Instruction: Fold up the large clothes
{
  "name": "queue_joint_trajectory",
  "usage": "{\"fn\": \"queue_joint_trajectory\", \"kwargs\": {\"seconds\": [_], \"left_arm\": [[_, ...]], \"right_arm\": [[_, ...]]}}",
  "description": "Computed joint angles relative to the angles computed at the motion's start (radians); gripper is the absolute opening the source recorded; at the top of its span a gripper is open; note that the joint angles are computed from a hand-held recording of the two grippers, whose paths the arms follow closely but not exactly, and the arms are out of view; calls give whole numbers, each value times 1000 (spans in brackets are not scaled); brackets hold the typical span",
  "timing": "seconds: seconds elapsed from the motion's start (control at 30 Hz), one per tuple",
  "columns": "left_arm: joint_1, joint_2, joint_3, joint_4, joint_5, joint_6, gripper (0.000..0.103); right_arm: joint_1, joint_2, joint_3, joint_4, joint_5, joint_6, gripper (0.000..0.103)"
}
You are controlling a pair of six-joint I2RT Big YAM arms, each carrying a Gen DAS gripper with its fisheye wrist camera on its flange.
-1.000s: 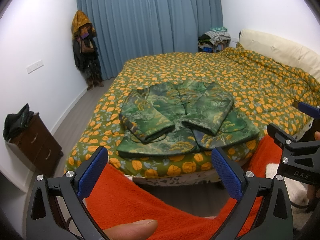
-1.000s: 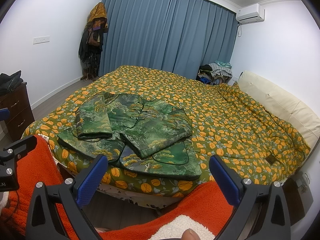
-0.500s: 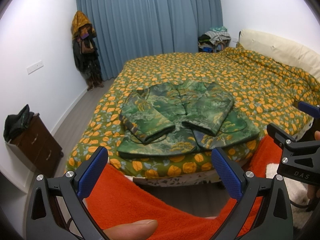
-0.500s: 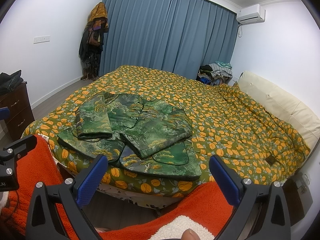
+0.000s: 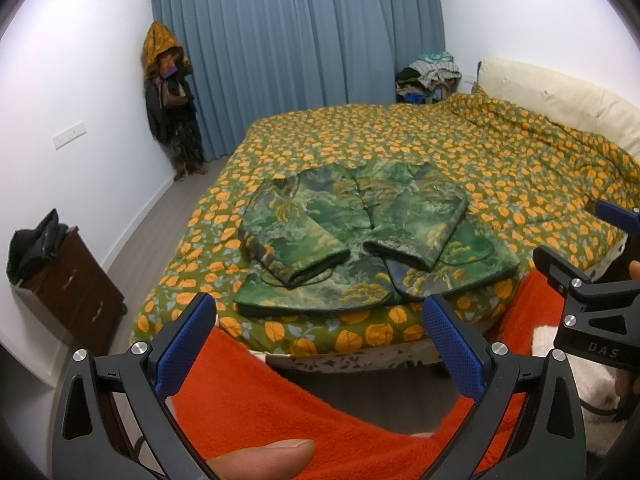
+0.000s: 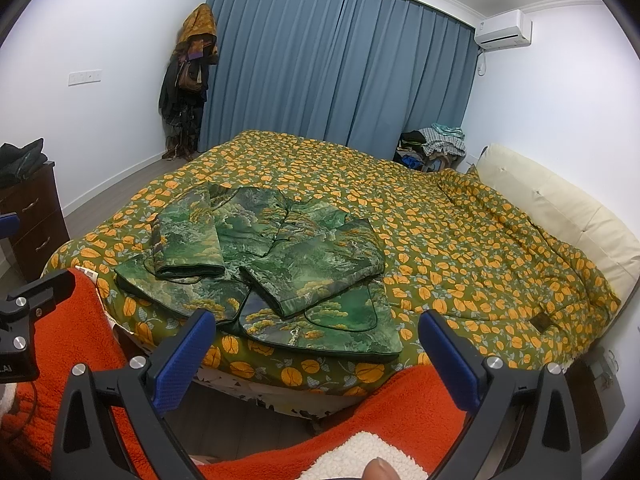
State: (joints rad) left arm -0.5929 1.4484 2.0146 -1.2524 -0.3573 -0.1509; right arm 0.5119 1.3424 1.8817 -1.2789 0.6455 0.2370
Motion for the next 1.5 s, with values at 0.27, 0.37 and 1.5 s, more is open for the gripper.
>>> {"fn": "queue_joint_trajectory", "kwargs": {"seconds": [0.27,0.37,1.5], "left_arm": [[-1,2,1,-4,0,0,103],[0,-1,-3,0,0,1,103],[30,-15,-38,120,-38,58,103]], "right_arm": [[0,1,1,-1,0,2,103],[2,-1,-3,1,2,2,103],[-21,-50,-55,160,12,-71,103]]}}
